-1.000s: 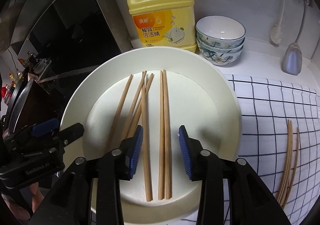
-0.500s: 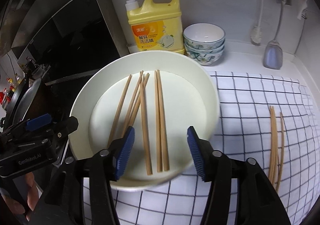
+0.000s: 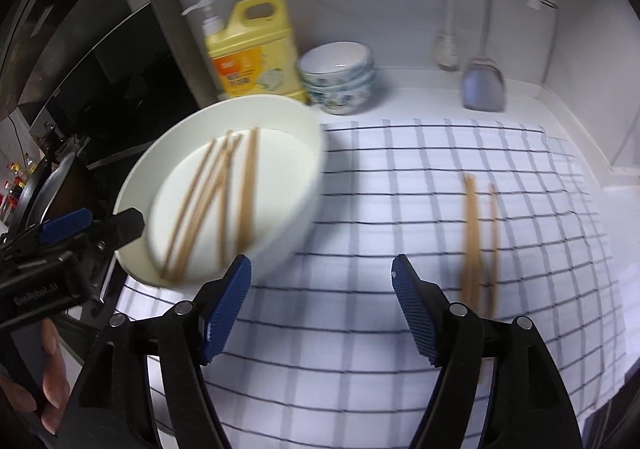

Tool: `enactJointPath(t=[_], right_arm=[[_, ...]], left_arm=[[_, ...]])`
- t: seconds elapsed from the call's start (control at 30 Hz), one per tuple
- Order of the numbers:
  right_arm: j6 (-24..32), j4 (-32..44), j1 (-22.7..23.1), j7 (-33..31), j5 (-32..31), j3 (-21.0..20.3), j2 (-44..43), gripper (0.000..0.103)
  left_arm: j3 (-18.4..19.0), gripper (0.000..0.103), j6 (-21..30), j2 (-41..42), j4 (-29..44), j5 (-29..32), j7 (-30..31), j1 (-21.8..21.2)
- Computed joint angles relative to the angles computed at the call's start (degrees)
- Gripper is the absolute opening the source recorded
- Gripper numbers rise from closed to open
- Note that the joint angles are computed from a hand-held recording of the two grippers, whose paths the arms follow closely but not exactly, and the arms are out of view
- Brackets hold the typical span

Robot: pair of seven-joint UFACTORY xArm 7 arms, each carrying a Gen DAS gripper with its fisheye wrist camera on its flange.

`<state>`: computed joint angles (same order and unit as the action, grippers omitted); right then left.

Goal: Organize utensils
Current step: 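Withdraw both open tools from the basin back over the cloth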

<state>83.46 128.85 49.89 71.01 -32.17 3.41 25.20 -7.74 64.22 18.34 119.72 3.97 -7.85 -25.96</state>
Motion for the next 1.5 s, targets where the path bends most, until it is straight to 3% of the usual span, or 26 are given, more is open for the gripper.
enactJointPath(t=[0.2,0.4,0.53,0.7,0.97,1.17,1.5], right_arm=[[-6.85,-27.73,-4.91,3.95,0.05,3.08,-19.61,0.07],[-11.52,-42.2,-10.85,2.08,3.69,5.4,-30.58,0.07],[-12.44,-46.16,-14.09,3.3,4.72,7.25,-33.49,0.07],[-10.54,-48.22,-18.03,5.25,3.83,10.46,-33.35,0.07],[-15.07,-54.51,-23.7,7.63,4.09,13.31,-33.96,0.07],[-18.79,-56.84,-25.01,9.12,1.09,14.42,-33.47,0.07],[-17.99,-56.34,-24.17,9.18,-1.41,14.6,-31.64,0.07]], left_arm=[[-0.65,0.095,0.21,-2.35,-3.79,4.56,-9.23,-5.16],[-1.59,0.095,2.92,-2.03,-2.96,10.76,-16.22,-9.93],[-1.88,0.095,3.53,-0.11,-0.47,12.13,-15.88,-11.96],[-2.03,0.095,-0.58,2.82,-0.12,10.54,-12.39,-12.75],[-0.91,0.095,-4.71,8.25,1.57,8.6,-9.57,-14.4],[-0.42,0.095,-7.59,9.38,0.13,8.34,-9.4,-15.23],[-0.33,0.095,-11.07,8.56,-3.62,8.79,-11.51,-15.17]])
